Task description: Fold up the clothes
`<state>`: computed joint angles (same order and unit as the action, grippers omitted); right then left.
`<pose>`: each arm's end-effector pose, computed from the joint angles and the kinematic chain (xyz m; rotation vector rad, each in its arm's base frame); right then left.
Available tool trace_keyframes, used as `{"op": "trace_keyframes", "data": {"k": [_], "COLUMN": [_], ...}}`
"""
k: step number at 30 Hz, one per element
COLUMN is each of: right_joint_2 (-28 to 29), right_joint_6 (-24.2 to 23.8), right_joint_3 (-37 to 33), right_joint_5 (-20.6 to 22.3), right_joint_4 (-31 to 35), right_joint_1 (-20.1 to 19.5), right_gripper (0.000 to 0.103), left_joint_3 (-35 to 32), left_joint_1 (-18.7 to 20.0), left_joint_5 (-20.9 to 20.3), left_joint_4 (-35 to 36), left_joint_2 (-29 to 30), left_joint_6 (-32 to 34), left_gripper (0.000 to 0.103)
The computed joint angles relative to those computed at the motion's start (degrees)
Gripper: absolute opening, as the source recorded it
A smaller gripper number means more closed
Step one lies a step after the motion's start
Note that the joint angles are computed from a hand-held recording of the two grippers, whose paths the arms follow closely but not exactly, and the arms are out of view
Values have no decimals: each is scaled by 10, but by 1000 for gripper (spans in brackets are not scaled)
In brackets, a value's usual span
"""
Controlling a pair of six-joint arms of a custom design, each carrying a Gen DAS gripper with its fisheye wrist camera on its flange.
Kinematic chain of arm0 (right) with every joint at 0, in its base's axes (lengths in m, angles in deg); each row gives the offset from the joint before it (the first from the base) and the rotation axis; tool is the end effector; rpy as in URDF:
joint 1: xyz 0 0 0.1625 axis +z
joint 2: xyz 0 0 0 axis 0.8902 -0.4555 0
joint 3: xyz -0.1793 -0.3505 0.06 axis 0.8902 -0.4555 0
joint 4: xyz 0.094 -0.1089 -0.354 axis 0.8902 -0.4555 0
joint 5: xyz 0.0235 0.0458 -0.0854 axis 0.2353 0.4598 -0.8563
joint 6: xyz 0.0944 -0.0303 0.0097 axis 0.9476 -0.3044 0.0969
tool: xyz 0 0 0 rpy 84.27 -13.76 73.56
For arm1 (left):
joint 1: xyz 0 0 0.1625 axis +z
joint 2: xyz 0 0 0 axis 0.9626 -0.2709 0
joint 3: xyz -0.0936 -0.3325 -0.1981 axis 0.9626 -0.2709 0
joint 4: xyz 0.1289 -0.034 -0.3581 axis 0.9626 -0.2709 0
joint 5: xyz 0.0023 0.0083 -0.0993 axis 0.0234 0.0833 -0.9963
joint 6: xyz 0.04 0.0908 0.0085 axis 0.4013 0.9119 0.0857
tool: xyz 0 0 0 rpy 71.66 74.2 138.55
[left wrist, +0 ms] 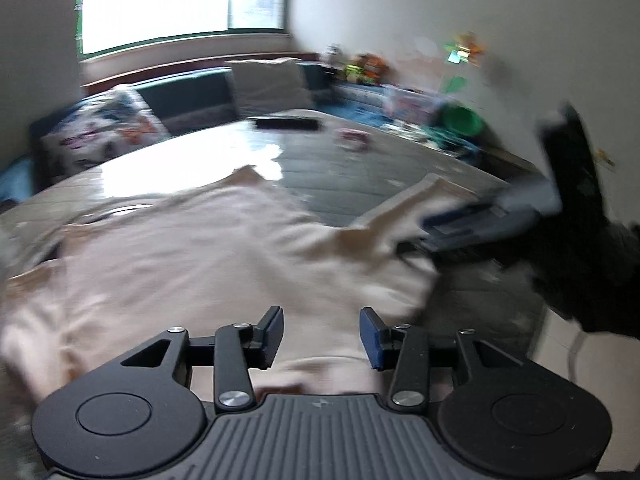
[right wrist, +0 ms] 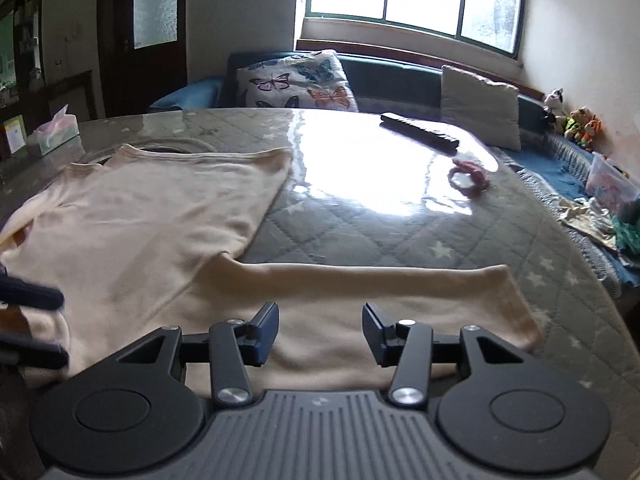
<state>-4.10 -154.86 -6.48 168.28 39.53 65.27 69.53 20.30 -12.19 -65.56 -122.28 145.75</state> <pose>0.3041 -0.3198 -0.1705 0.1719 -2.0496 1.0312 0.1574 -0.3863 0.2902 1.5890 2.4294 -0.5413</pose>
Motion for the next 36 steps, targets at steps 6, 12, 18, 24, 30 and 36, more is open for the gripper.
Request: {"op": "trace_keyframes", "data": {"k": [6, 12, 18, 24, 30, 36], "right_joint_2": [15, 12, 16, 14, 16, 16], "right_joint_6": [33, 57, 59, 65, 69, 70], "right_joint_3": [-8, 1, -8, -4, -6, -5], "right_joint_5": [-9, -8, -8, -8, -7, -6], "right_joint_4": [32, 33, 42, 40, 43, 40], "right_joint_1": [11, 10, 7, 5, 5, 4], "right_gripper": [59, 65, 66, 72, 73, 75], "left_joint_3": [-52, -153, -237, -277, -294, -296], "left_joint_1": [6, -2, -9, -14, -13, -13], "left_joint_5": [42, 121, 154, 175, 188, 188], "left_joint_4": [-135, -215, -225, -225, -225, -226], "left_joint_2": [59, 161, 241, 288, 308, 312], "left_joint_6": [-65, -169, -203, -228, -235, -234], "left_gripper": [52, 50, 41, 35, 35, 36]}}
